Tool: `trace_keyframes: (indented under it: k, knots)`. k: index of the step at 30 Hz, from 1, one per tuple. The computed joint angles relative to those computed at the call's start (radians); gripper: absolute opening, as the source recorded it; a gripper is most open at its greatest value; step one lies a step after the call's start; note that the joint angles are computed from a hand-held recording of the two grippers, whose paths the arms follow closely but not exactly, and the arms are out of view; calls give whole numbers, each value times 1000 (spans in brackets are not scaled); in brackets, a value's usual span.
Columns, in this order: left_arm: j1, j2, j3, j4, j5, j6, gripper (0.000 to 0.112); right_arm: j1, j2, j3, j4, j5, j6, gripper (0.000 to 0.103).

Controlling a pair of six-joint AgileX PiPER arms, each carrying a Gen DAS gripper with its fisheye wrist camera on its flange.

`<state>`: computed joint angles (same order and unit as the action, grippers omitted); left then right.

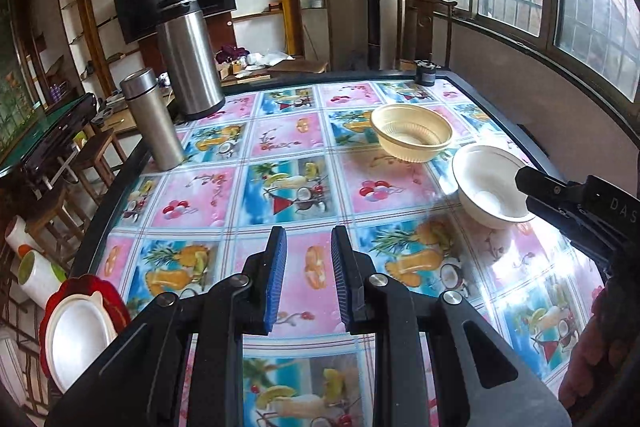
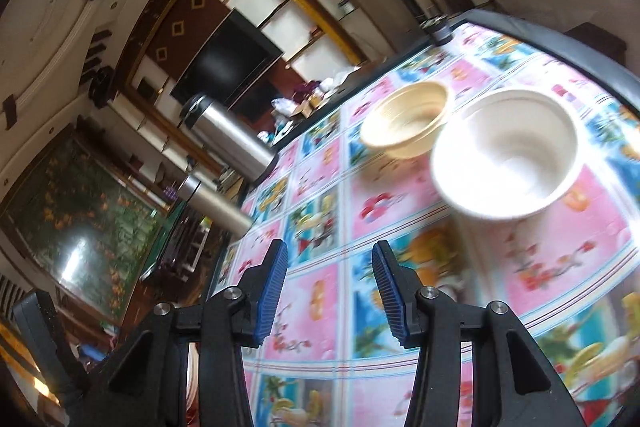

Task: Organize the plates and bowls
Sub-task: 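Move both tools toward the white paper bowl on the table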

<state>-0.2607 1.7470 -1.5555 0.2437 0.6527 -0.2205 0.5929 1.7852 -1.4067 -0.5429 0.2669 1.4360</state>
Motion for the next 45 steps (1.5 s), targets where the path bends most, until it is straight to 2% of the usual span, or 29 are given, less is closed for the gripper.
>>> trace_keyframes:
  k: [7,10,15,17,22,26,31,35,40,44,45]
  knots:
    - [-79,165,-229,1,97,2,20,-103,-106,107,-41,29,-8,48]
    - [-103,237,-333,1,142,6,20,-149,-125,122,-20,38,-53,48]
    - [-136,350,-506,15,217,9,20,-185,-122,130,-77,63,-48,48]
    - [-145,392,-572,17,248,12,20,-197,-112,135,-106,54,-38,48]
    - [-167,477,-696,38,313,12,20,-219,-93,174,-260,4,123,48]
    - [-177,531,-778,44,357,18,20,-250,-75,192,-226,-41,102,49]
    - [-197,569,-836,57,384,17,20,-266,-75,214,-271,-66,145,49]
    - [-211,603,-891,68,411,16,20,-300,-67,228,-103,-118,4,50]
    - [-222,653,-972,76,455,18,20,-320,-68,244,-41,-146,-42,50]
    - [-224,711,-1072,67,509,31,20,-341,-60,249,210,-172,-274,50]
    - [-224,723,-1091,64,519,33,20,-343,-59,250,225,-172,-288,50]
